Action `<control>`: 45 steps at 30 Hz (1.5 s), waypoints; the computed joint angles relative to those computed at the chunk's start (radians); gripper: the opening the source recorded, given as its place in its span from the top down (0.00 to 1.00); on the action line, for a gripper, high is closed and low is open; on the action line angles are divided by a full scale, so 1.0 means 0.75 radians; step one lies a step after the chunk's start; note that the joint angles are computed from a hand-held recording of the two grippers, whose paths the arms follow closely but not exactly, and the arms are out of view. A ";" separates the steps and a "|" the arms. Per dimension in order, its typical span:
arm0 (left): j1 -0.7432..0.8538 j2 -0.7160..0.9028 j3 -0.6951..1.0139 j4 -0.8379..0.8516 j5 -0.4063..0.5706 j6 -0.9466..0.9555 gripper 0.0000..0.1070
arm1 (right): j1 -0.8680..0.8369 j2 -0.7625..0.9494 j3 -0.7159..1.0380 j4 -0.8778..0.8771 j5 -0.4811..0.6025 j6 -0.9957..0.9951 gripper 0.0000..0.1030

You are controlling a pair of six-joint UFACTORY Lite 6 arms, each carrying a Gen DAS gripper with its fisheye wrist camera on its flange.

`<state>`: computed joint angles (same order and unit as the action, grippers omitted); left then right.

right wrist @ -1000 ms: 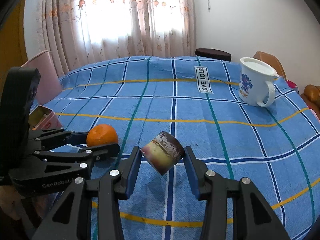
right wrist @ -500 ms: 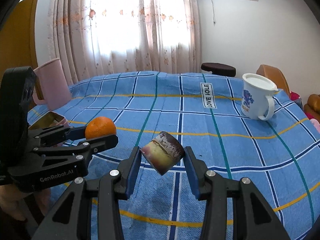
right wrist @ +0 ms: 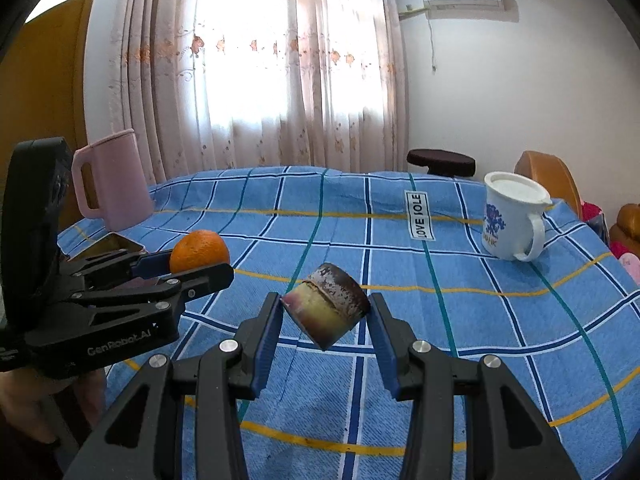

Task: Organize fruits
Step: 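Carry the cylindrical cake with the right tool while the left tool carries the orange to the tin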

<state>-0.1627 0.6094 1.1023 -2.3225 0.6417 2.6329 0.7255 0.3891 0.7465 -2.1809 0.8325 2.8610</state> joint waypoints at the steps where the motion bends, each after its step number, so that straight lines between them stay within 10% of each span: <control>1: 0.003 -0.010 -0.015 -0.015 0.010 0.018 0.54 | 0.007 -0.001 -0.003 0.003 0.011 -0.002 0.56; 45: 0.075 -0.208 -0.405 -0.374 0.445 0.423 0.54 | 0.211 -0.027 -0.102 0.092 0.339 -0.023 0.56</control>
